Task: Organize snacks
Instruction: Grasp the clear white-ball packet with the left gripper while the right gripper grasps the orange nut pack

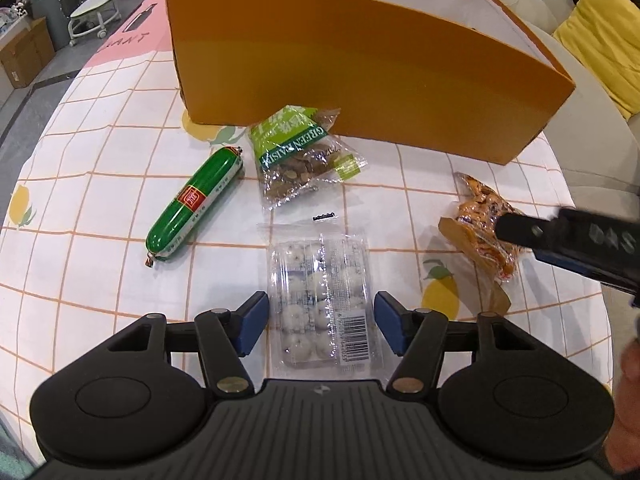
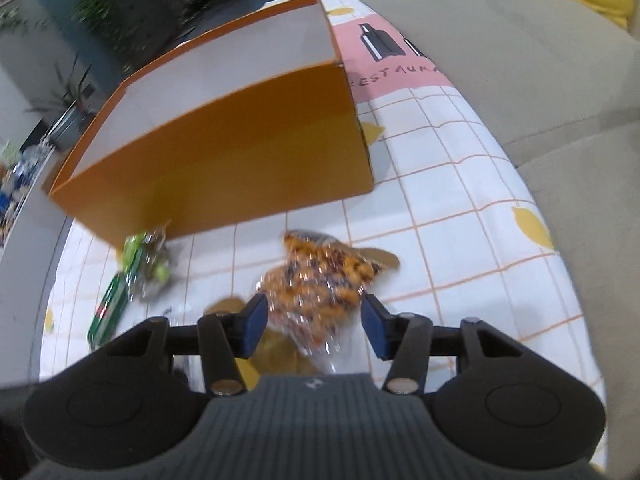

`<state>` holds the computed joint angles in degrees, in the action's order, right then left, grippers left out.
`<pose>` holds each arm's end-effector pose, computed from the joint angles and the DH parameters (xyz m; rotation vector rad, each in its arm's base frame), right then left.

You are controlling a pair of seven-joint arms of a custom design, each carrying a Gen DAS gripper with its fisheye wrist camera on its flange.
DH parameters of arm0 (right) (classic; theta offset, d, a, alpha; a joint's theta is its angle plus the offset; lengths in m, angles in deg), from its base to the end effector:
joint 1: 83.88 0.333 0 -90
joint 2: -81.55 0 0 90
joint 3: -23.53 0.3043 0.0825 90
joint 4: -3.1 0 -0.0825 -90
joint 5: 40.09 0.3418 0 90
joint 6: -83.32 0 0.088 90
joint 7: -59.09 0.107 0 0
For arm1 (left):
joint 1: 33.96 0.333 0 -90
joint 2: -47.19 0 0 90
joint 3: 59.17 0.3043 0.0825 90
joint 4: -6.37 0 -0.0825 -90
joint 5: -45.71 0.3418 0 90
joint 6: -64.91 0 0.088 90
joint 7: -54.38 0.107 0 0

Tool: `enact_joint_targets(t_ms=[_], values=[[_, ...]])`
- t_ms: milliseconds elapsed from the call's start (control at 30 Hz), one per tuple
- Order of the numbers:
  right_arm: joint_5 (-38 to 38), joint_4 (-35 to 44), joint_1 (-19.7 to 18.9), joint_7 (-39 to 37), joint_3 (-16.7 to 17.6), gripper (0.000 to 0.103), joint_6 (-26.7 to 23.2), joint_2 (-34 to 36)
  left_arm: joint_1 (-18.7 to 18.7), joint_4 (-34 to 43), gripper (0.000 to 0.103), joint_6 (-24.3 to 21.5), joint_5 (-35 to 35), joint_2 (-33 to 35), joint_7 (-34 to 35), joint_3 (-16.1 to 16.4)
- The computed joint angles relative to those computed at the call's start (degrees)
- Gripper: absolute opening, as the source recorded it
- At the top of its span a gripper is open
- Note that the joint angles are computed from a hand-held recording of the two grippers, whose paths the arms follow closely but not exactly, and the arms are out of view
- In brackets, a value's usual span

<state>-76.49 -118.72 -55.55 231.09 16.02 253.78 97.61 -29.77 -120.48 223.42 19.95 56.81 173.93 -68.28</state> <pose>0.5220 0.2462 0.3524 -1.3554 2.1683 -0.3272 0.5457 -0.0264 0.3598 -1.8323 2.2548 -0.6306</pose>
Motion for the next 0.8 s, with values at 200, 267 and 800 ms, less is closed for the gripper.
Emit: enact_joint_targets(t_ms=[200, 267, 800], values=[[-0.8, 6.0, 1.6, 0.5, -1.6, 0.057, -2.7, 4.4, 0.9, 0.5, 0.069, 0.6, -2.4, 0.6, 1.7, -0.2], [-0.7, 8.5, 0.9, -3.9, -0.2, 0.058, -3.8, 6.1, 1.1, 0.7, 0.069, 0.4, -2.5, 0.7, 1.9, -0.2], [-14.2, 0.1, 1.1, -12.1, -2.9, 0.071, 8.7, 3.0, 2.3, 1.1, 0.08, 2.4, -10.6, 1.7, 11.3, -2.1]])
